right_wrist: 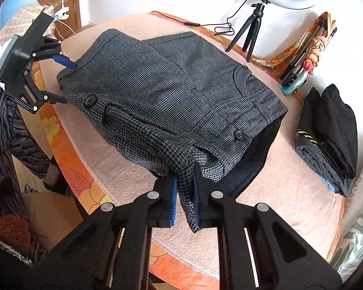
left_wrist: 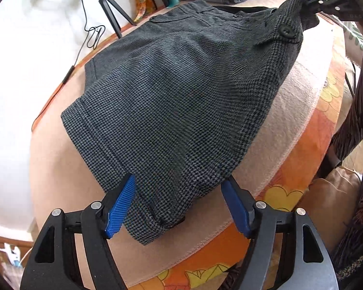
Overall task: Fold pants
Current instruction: 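Grasp the trouser leg hems with the right gripper while the left tool approaches, then lift the hems with the right gripper and fold them onto the waistband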
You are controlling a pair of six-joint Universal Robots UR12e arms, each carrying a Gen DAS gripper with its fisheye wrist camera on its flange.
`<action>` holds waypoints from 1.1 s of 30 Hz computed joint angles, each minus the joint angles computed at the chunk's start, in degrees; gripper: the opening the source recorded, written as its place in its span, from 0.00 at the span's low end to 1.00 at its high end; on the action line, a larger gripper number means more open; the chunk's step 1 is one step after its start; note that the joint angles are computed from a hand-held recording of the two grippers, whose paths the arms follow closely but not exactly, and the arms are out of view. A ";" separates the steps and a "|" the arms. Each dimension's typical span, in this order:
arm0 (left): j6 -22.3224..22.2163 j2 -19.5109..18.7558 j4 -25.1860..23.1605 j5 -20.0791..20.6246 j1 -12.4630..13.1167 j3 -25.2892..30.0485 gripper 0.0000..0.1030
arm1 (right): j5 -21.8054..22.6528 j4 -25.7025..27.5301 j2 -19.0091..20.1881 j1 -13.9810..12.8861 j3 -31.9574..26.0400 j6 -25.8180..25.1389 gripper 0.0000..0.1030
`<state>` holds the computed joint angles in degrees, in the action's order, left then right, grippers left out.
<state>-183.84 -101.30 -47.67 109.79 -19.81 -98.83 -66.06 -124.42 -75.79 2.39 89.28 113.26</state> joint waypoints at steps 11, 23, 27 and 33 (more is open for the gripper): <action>-3.74 2.85 8.77 -9.42 3.79 -3.25 0.07 | 2.17 -2.95 -0.87 -1.02 1.67 1.25 0.11; 2.63 3.17 15.50 -7.53 4.64 2.33 0.05 | 9.08 -6.16 0.26 -2.40 -3.03 9.80 0.10; 4.33 1.86 16.06 -8.08 6.20 5.54 0.05 | 9.87 -8.57 1.80 -1.79 -5.71 12.56 0.10; 6.17 -1.02 15.65 -8.67 8.35 10.30 0.05 | 8.77 -9.03 6.05 -0.38 -11.97 16.32 0.10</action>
<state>-177.67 -102.32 -32.03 101.12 -11.45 -88.52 -57.30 -133.45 -69.75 2.01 77.31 129.58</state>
